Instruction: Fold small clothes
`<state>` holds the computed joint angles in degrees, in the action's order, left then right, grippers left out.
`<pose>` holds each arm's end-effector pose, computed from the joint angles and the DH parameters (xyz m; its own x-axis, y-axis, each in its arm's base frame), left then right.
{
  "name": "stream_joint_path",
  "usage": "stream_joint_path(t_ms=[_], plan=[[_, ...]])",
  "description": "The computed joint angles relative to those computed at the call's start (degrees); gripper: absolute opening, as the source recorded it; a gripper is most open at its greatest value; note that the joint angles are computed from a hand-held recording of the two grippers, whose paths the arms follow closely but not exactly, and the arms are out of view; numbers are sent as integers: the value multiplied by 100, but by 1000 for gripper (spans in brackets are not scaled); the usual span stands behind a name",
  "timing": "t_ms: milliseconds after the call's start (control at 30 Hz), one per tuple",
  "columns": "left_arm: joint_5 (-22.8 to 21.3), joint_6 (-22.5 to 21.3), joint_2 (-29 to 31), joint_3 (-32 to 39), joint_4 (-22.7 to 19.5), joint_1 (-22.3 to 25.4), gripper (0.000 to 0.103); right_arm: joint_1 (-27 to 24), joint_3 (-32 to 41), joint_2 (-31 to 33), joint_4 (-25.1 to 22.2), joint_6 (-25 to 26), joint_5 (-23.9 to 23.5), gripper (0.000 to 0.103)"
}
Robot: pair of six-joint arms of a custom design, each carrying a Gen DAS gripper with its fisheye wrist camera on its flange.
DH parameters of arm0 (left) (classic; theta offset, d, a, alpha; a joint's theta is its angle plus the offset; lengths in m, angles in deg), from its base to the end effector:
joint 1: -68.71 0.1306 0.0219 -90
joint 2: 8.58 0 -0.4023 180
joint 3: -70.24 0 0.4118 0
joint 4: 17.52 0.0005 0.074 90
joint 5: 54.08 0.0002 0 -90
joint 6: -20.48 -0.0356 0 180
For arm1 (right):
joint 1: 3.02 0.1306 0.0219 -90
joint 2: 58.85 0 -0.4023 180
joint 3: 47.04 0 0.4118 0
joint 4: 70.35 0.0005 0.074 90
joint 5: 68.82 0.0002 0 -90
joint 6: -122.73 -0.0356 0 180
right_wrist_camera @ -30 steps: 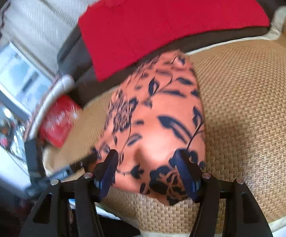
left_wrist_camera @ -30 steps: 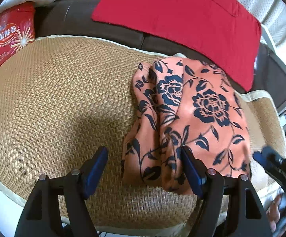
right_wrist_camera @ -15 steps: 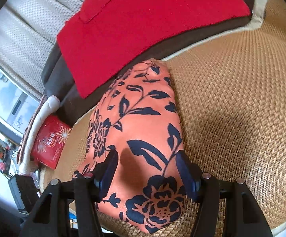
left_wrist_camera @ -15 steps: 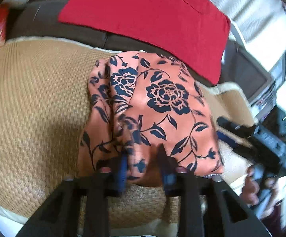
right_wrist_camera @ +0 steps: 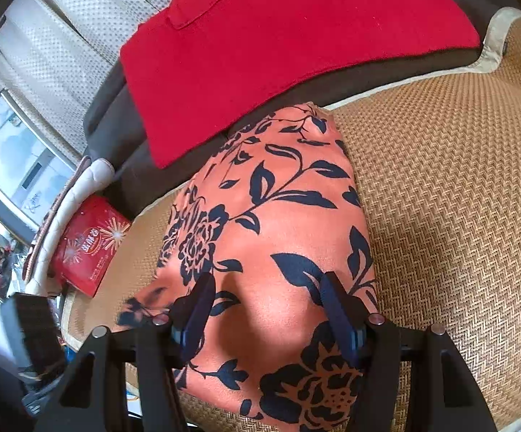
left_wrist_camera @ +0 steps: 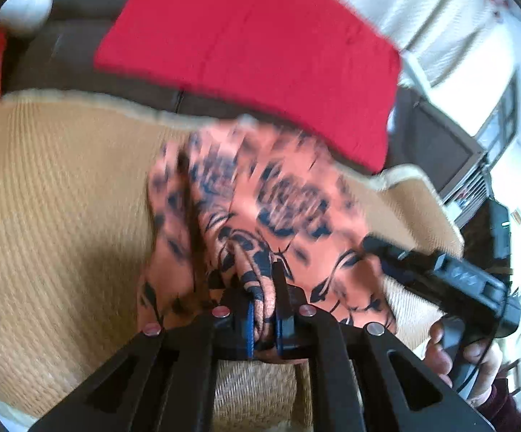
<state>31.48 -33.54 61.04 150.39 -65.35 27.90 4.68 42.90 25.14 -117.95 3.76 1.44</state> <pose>0.2843 -0.2425 0.5165 -0.7266 -0.1465 -0.6713 0.2201 0.8759 -0.4294 0.4638 0.0743 0.5018 -0.7584 0.3575 -0.5450 -0.0102 0.8296 0.5583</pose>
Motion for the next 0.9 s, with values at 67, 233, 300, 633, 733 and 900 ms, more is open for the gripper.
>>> stream_joint_path(t_ms=[67, 233, 300, 633, 733, 900], plan=[[-582, -392, -220, -39, 283, -142, 8, 5, -82, -60, 247, -159, -194, 64], [-1215, -419, -291, -36, -121, -117, 8, 148, -43, 54, 402, -297, -473, 64], [-1168, -196, 85, 167, -1079, 11, 8, 251, 67, 161, 260, -165, -342, 64], [-437, 310, 349, 122, -1450, 352, 11, 521, 1043, 681, -248, 386, 82, 65], [-380, 347, 364, 77, -1377, 355, 12, 667, 1996, 1323, -775, 663, 561, 63], [-132, 256, 306, -7, -1272, 544, 12, 812, 3443, 2391, -1495, 969, 1425, 62]])
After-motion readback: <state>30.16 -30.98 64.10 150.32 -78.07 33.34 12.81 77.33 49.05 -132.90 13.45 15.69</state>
